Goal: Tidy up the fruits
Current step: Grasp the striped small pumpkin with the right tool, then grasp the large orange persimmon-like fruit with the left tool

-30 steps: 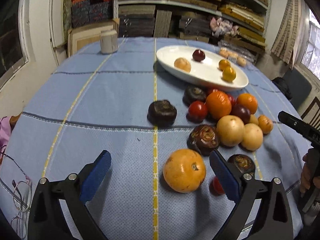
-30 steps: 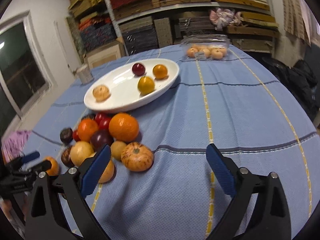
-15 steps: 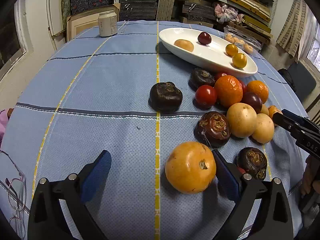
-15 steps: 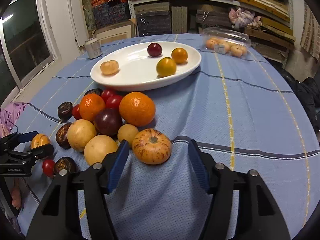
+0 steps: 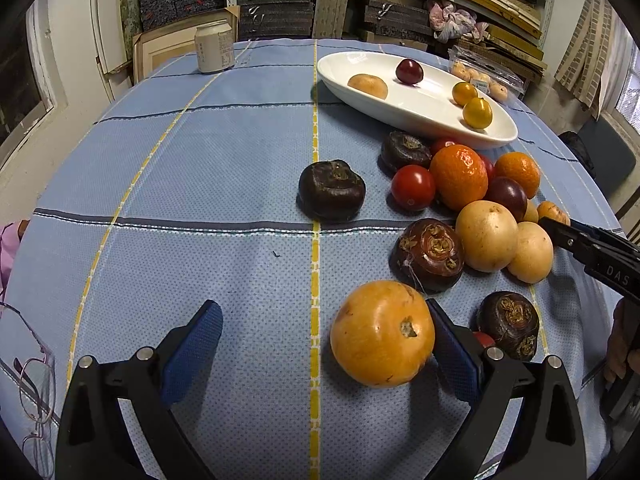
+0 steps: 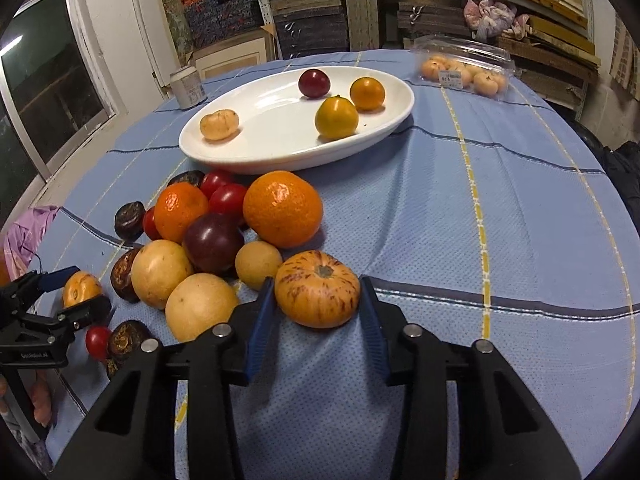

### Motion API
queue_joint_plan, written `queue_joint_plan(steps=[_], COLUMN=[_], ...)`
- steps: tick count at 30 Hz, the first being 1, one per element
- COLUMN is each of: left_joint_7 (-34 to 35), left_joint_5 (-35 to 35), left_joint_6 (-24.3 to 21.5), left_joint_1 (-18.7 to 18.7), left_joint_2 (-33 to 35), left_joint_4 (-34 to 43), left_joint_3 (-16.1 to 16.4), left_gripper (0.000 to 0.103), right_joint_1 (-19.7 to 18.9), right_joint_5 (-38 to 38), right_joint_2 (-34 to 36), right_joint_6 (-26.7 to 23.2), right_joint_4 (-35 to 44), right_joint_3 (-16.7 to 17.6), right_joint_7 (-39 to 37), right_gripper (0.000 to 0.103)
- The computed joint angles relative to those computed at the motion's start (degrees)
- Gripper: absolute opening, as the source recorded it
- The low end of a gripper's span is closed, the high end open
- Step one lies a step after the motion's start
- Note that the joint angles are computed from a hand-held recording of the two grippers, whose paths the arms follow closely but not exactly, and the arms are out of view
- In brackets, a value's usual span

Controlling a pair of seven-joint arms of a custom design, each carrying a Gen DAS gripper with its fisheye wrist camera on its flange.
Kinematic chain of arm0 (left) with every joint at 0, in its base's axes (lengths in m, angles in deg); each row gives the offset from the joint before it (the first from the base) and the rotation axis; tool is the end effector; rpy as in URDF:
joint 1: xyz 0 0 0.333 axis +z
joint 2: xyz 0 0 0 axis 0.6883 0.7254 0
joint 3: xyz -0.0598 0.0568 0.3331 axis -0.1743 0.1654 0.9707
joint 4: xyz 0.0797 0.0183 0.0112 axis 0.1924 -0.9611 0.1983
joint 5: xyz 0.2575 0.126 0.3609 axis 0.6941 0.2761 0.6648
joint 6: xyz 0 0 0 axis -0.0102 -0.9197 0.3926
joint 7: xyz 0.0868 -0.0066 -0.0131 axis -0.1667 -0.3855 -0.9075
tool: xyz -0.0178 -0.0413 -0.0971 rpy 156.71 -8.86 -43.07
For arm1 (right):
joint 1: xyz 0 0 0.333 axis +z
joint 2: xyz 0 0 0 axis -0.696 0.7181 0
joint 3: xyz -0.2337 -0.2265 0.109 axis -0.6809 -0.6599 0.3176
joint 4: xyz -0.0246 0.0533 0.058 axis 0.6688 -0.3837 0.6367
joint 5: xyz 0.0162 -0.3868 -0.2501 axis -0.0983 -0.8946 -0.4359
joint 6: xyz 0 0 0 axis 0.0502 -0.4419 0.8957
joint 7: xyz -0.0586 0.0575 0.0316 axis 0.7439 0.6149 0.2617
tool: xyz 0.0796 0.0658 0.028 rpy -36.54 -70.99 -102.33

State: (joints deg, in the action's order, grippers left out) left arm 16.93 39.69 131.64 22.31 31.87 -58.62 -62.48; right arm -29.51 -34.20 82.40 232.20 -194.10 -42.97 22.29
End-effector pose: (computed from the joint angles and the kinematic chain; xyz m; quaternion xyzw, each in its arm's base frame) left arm 0.6150 -0.3491 0.3526 -0.5644 0.7672 -0.2570 0.1636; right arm 0.5883 0.1350 0.3056 -0.6364 0.6769 -0.1896 0.3175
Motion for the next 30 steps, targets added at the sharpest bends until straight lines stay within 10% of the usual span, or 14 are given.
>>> queue_joint_plan(steps=[7, 15, 22, 26, 30], left_joint_7=[2.4, 13.0, 19.4, 18.7, 23.1], left_joint_5=[-1.2, -10.9, -18.8, -18.9, -23.2], left_joint_6=[4.3, 5.8, 7.7, 11.5, 10.8], left_joint_1=[0.5, 4.7, 7.0, 4.9, 8.9], left_joint_2=[-0.8, -0.4, -0.5, -1.6, -0.7], left_joint_4=[-1.7, -2.2, -3.1, -4.8, -2.9], left_joint_3=[-0.6, -6.0, -8.8, -6.6, -11.2], left_gripper=[0.096, 0.044, 0.044, 0.044, 0.044], right_joint_1=[-4.1, -8.0, -8.7, -4.0, 2.2], right_joint_5=[-1.7, -4.6, -5.8, -3.1, 3.7], right_joint_2=[-0.2, -0.4, -0.6, -1.0, -1.6], right_joint_6=[1.1, 1.2, 1.6, 2.7, 5.4], right_joint_4=[-0.6, -1.1, -1.4, -2.0, -3.0], right_joint_3=[3.5, 6.5, 6.7, 2.6, -2.5], right_joint_7=[1.7, 4.8, 6.6, 5.2, 0.7], right_gripper=[0.041, 0.041, 0.041, 0.041, 0.041])
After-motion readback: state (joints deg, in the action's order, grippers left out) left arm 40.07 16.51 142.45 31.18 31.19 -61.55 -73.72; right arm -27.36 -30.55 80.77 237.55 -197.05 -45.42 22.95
